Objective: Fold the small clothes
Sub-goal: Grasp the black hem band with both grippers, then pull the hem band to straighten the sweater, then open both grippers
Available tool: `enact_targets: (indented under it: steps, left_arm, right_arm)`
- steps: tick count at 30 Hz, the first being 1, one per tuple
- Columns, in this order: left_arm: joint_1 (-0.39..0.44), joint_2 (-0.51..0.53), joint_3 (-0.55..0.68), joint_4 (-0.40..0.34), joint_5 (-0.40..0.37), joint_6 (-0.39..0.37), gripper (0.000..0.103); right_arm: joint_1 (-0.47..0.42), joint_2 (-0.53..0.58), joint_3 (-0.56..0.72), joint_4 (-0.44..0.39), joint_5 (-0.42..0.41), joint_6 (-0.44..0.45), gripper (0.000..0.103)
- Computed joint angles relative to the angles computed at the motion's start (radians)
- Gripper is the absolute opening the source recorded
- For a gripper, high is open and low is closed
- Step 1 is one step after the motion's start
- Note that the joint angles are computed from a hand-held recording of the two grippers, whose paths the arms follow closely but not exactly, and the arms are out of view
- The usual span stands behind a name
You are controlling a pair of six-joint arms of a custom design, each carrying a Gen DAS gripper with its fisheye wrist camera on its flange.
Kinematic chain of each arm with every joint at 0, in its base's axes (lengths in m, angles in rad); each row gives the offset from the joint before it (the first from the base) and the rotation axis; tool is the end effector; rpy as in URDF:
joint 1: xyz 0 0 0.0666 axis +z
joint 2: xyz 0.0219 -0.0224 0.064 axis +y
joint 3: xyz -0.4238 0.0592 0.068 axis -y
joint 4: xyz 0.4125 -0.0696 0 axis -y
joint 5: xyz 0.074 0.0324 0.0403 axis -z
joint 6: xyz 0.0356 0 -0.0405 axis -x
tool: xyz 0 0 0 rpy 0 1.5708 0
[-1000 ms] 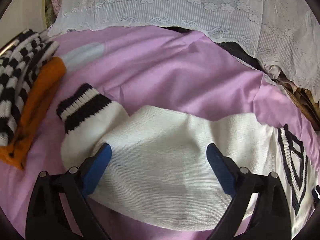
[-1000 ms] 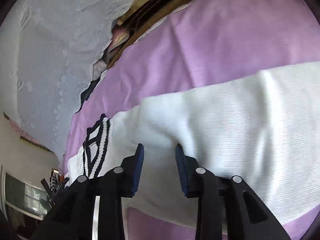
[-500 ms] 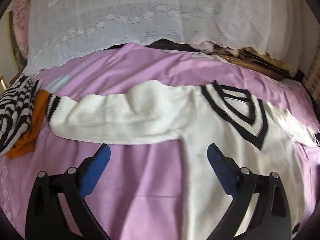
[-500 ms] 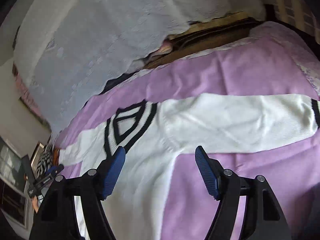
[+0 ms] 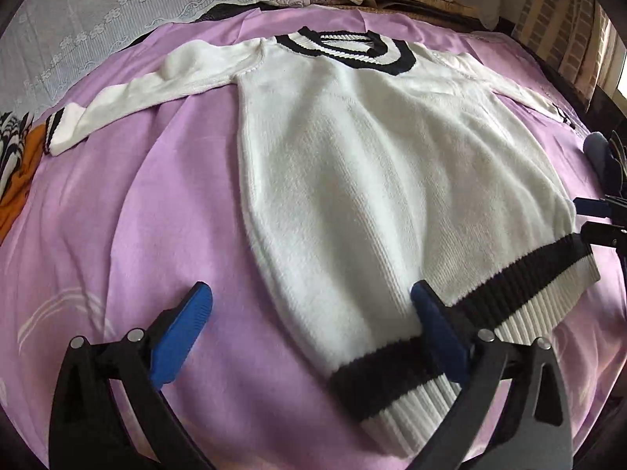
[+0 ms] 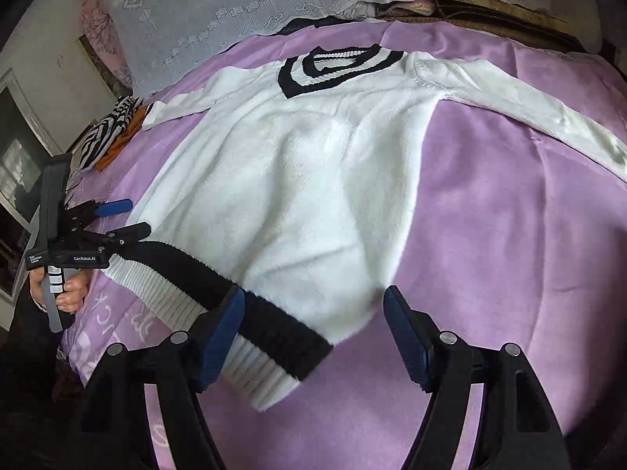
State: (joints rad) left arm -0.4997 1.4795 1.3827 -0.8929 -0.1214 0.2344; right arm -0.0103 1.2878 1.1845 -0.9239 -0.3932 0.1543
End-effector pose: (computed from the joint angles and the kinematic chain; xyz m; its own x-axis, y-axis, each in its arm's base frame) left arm 0.4595 -0.2464 0.4275 -0.8105 0.1798 -0.5574 0.2355 0.9714 -0.0290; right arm 0.4344 0.0088 0.4224 -0.8167 -0.1336 -0.5615 -0.3179 0.9160 0.2445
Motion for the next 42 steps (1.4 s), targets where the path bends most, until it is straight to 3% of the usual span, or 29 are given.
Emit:
enact_targets:
  steps: [4,6,9,10,11,12,13,14,15,16,17,21,24,26,28,30,33,34,35,37,39,42]
  left_arm:
    - [0.035,-0.065,-0.028,-0.001,0.129,0.077,0.098]
    - [0.030,-0.061,-0.024,0.008,0.177,0.080,0.098]
    - [0.003,-0.009,0.000,0.007,0.197,0.077,0.098]
    - [-0.006,0.005,0.001,0.011,0.180,0.083,0.098]
    - [-0.019,0.017,0.001,0.023,0.146,0.088,0.098]
    - [-0.032,0.015,-0.003,0.037,0.111,0.087,0.095]
    - [-0.039,0.008,-0.007,0.046,0.093,0.084,0.077]
    - [-0.040,-0.003,-0.012,0.055,0.098,0.082,0.048]
    - [-0.034,-0.011,-0.012,0.051,0.110,0.087,0.030]
    - [-0.024,-0.020,-0.016,0.052,0.144,0.097,0.021]
    - [-0.013,-0.032,-0.025,0.054,0.167,0.108,0.019]
    - [-0.020,-0.054,-0.058,0.065,0.156,0.098,0.019]
    - [-0.023,-0.067,-0.071,0.068,0.127,0.107,0.030]
    - [-0.021,-0.089,-0.067,0.058,0.092,0.088,0.046]
    - [-0.021,-0.105,-0.051,0.056,0.016,0.048,0.056]
    - [-0.009,-0.097,-0.017,0.059,-0.018,0.028,0.060]
    - [0.024,-0.038,0.055,0.037,0.080,0.047,0.060]
    - [0.025,-0.012,0.073,0.031,0.103,0.046,0.060]
    - [0.021,0.018,0.090,0.015,0.098,0.043,0.060]
    - [0.012,0.078,0.111,-0.040,0.074,0.028,0.060]
    - [0.013,0.079,0.085,-0.014,0.039,0.010,0.072]
    - [0.060,0.059,0.097,-0.013,0.091,0.035,0.072]
  right_arm:
    - [-0.076,-0.018,-0.013,-0.057,-0.116,-0.039,0.075]
    - [-0.059,-0.011,-0.033,-0.033,-0.115,-0.061,0.075]
    - [-0.017,-0.011,-0.067,0.068,-0.101,-0.112,0.074]
    - [-0.005,-0.010,-0.072,0.091,-0.105,-0.132,0.063]
    - [0.007,-0.002,-0.071,0.103,-0.116,-0.146,0.041]
    - [0.019,-0.001,-0.073,0.122,-0.101,-0.166,0.032]
    - [0.024,-0.005,-0.077,0.141,-0.093,-0.180,0.023]
    - [0.022,-0.013,-0.078,0.148,-0.103,-0.182,0.020]
    - [0.019,-0.028,-0.080,0.154,-0.103,-0.182,0.020]
    - [0.017,-0.043,-0.078,0.147,-0.107,-0.172,0.020]
    - [0.014,-0.056,-0.074,0.131,-0.110,-0.151,0.020]
    - [0.005,-0.037,-0.070,0.031,-0.045,-0.093,0.017]
    - [-0.006,-0.044,-0.089,0.034,-0.055,-0.068,0.020]
    - [-0.011,-0.058,-0.077,0.027,-0.038,-0.056,0.037]
    - [-0.013,-0.068,-0.059,0.055,0.002,-0.057,0.037]
    - [-0.010,-0.052,-0.020,0.074,-0.003,-0.062,0.037]
    - [0.024,-0.008,0.028,0.123,-0.024,-0.081,0.045]
    - [0.035,0.016,0.041,0.126,-0.028,-0.086,0.057]
    - [0.046,0.043,0.053,0.117,-0.028,-0.096,0.063]
    - [0.062,0.103,0.075,0.050,-0.041,-0.094,0.063]
    - [0.058,0.106,0.054,0.067,-0.050,-0.081,0.063]
    - [0.030,0.086,0.075,0.058,-0.078,-0.095,0.063]
